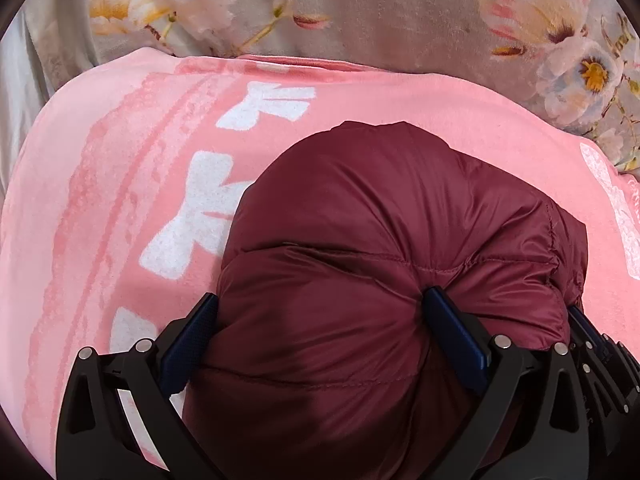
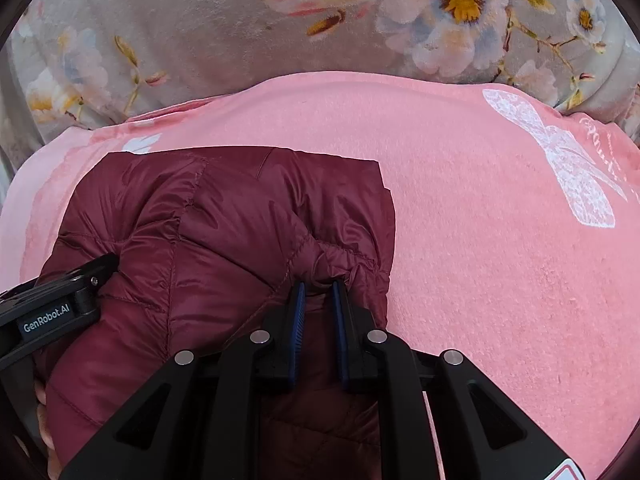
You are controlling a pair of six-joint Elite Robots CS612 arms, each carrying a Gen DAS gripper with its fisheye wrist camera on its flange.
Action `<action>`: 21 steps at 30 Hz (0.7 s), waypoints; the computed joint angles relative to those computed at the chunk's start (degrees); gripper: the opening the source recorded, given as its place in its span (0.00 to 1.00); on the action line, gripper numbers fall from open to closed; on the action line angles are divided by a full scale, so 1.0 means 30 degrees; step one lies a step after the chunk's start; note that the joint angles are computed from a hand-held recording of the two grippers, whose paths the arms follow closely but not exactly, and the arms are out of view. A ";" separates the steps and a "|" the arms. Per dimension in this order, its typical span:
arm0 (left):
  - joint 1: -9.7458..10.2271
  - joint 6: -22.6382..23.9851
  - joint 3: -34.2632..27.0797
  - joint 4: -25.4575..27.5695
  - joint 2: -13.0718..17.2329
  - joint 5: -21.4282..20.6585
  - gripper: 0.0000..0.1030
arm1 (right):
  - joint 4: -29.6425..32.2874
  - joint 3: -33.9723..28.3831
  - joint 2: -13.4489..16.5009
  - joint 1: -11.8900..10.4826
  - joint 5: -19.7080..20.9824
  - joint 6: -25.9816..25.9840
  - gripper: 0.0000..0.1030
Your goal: Fold large clothes
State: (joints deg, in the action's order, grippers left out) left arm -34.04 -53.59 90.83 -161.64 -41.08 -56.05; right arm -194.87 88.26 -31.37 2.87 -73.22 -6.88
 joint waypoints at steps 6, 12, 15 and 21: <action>-0.0140 -0.0012 -0.0161 0.0307 0.0146 0.0652 0.96 | -0.0083 -0.0007 0.0027 0.0007 0.0026 0.0068 0.11; -0.0150 -0.0065 -0.0199 0.0222 0.0214 0.0714 0.96 | -0.0133 -0.0034 0.0057 -0.0016 0.0115 0.0203 0.11; -0.0136 -0.0032 -0.0166 0.0168 0.0196 0.0679 0.96 | -0.0178 -0.0007 0.0050 -0.0056 0.0284 0.0333 0.12; -0.0026 0.0510 0.0658 -0.1066 -0.0340 -0.0568 0.95 | 0.0819 0.0727 -0.0781 -0.0418 0.0618 0.0134 0.14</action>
